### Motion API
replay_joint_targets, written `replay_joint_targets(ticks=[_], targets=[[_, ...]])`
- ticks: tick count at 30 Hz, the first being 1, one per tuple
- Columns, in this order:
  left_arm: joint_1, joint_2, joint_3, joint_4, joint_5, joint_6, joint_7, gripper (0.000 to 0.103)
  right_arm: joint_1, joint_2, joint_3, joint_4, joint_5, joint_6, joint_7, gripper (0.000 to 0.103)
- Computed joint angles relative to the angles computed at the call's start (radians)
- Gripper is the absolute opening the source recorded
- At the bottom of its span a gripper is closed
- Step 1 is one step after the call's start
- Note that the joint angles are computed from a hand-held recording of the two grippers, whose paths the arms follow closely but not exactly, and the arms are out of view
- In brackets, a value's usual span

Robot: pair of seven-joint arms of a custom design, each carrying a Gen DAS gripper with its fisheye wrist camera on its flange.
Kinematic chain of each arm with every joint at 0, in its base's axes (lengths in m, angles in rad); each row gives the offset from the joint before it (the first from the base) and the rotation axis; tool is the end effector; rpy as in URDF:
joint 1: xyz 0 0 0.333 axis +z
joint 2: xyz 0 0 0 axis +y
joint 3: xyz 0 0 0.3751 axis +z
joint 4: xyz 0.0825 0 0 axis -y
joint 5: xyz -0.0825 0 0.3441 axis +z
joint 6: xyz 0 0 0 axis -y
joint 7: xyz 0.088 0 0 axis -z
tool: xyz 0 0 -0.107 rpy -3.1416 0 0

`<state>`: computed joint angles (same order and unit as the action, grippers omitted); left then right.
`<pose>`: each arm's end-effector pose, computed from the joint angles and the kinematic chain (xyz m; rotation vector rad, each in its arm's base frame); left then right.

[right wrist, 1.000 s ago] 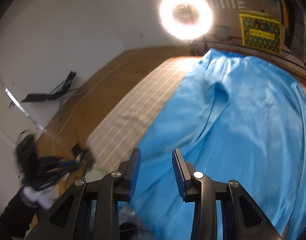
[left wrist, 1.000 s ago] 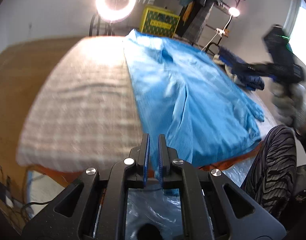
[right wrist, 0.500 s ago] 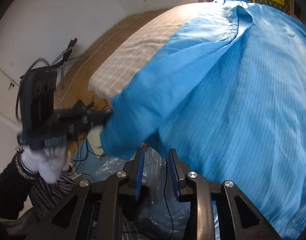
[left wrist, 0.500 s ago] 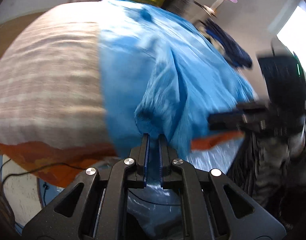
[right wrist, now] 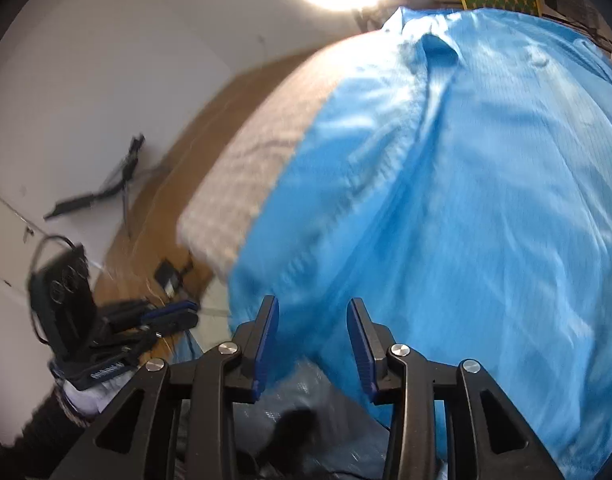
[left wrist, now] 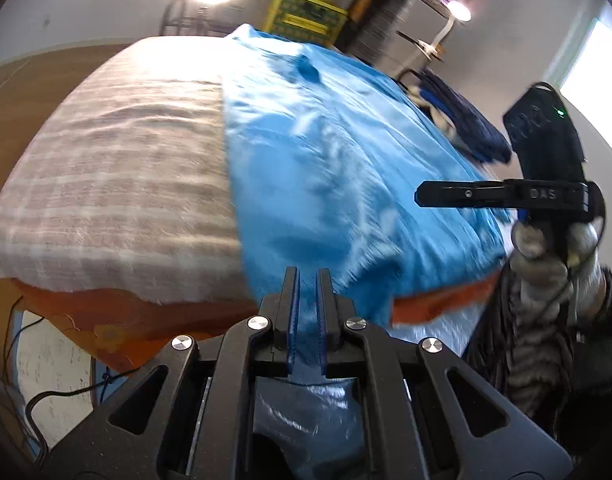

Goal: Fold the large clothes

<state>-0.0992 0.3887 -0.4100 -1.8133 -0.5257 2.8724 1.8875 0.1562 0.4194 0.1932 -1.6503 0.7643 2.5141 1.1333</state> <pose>0.6194 -0.2643 0.4907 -1.7052 2.2682 -1.1710 0.6609 0.2092 0.4928 -1.8587 1.4923 0.1657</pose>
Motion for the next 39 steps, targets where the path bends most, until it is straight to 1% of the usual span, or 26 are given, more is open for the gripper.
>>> replay_joint_targets(ticks=[1,3,5,6,8,10,12,13,15,16,17,18,19,20,21,23,25,27,30,31,32,33,35,36,38,39], targets=[[-0.009,0.014,0.006,0.013,0.009,0.008,-0.005,0.004,0.004,0.011,0.005,0.017,0.008,0.011,0.004,0.036],[-0.024,0.036,0.015,0.032,0.04,-0.002,-0.016,0.004,0.02,0.041,0.014,0.059,0.007,0.033,0.009,0.034],[-0.027,0.07,0.005,0.062,0.059,-0.055,-0.012,0.004,0.063,0.065,-0.008,0.088,-0.077,0.057,0.041,0.032],[-0.035,0.076,0.01,0.06,0.071,-0.074,-0.019,0.004,0.07,0.068,-0.011,0.089,-0.107,0.058,0.053,0.031],[-0.054,0.075,0.032,0.043,0.104,-0.116,-0.042,0.004,0.078,0.077,-0.012,0.088,-0.165,0.027,0.071,0.03],[-0.067,0.066,0.052,0.023,0.132,-0.145,-0.064,0.004,0.087,0.062,-0.023,0.049,-0.218,0.022,0.083,0.03],[-0.051,0.041,0.041,-0.012,0.113,-0.126,-0.057,0.004,0.104,0.042,-0.043,0.004,-0.288,0.027,0.106,0.03],[-0.023,0.026,0.015,-0.03,0.068,-0.098,-0.032,0.004,0.107,0.026,-0.048,-0.025,-0.313,0.035,0.108,0.029],[0.012,0.015,-0.014,-0.04,-0.001,-0.07,-0.002,0.004,0.103,-0.002,-0.049,-0.064,-0.341,0.045,0.113,0.031],[0.023,0.013,-0.018,-0.037,-0.032,-0.059,-0.001,0.008,0.096,-0.006,-0.045,-0.067,-0.341,0.045,0.114,0.032],[0.026,0.016,-0.014,-0.03,-0.048,-0.055,-0.008,0.013,0.089,-0.012,-0.044,-0.069,-0.337,0.041,0.122,0.036],[0.024,0.022,-0.007,-0.02,-0.06,-0.053,-0.023,0.033,0.077,-0.021,-0.038,-0.077,-0.319,0.041,0.124,0.039],[0.029,0.033,-0.008,-0.01,-0.082,-0.043,-0.034,0.048,0.067,-0.023,-0.032,-0.076,-0.304,0.041,0.123,0.041],[0.033,0.039,-0.011,-0.003,-0.097,-0.04,-0.04,0.05,0.055,-0.025,-0.025,-0.079,-0.28,0.043,0.117,0.049],[0.057,0.045,-0.035,0.004,-0.13,-0.052,-0.019,0.05,0.034,-0.033,-0.015,-0.087,-0.243,0.04,0.105,0.057],[0.091,0.045,-0.072,0.005,-0.196,-0.049,0.039,0.05,0.01,-0.032,0.0,-0.073,-0.175,0.021,0.095,0.059],[0.085,0.042,-0.057,0.003,-0.218,-0.04,0.043,0.05,-0.004,-0.028,0.008,-0.059,-0.118,-0.003,0.083,0.059],[0.084,0.049,-0.05,0.01,-0.243,-0.053,0.032,0.05,-0.002,-0.006,0.008,-0.027,-0.087,-0.037,0.097,0.062],[0.072,0.057,-0.036,0.016,-0.249,-0.07,0.032,0.05,0.007,0.022,-0.002,0.007,-0.079,-0.08,0.126,0.061],[0.056,0.066,-0.021,0.029,-0.229,-0.075,0.021,0.05,0.017,0.03,-0.009,0.016,-0.097,-0.088,0.135,0.06],[0.048,0.076,-0.016,0.039,-0.217,-0.082,0.017,0.05,0.029,0.034,-0.018,0.019,-0.125,-0.092,0.143,0.056],[0.047,0.077,-0.02,0.037,-0.217,-0.086,0.02,0.05,0.037,0.035,-0.023,0.019,-0.146,-0.095,0.147,0.049],[0.03,0.091,-0.005,0.047,-0.185,-0.111,0.0,0.05,0.057,0.035,-0.034,0.018,-0.21,-0.112,0.148,0.041],[0.026,0.096,-0.002,0.05,-0.175,-0.124,-0.007,0.05,0.075,0.025,-0.044,0.005,-0.258,-0.099,0.138,0.038],[0.016,0.115,0.001,0.065,-0.155,-0.152,-0.023,0.05,0.085,0.021,-0.049,0.006,-0.306,-0.107,0.135,0.037],[0.021,0.119,-0.008,0.065,-0.159,-0.154,-0.011,0.046,0.082,0.021,-0.047,0.008,-0.31,-0.113,0.135,0.037]])
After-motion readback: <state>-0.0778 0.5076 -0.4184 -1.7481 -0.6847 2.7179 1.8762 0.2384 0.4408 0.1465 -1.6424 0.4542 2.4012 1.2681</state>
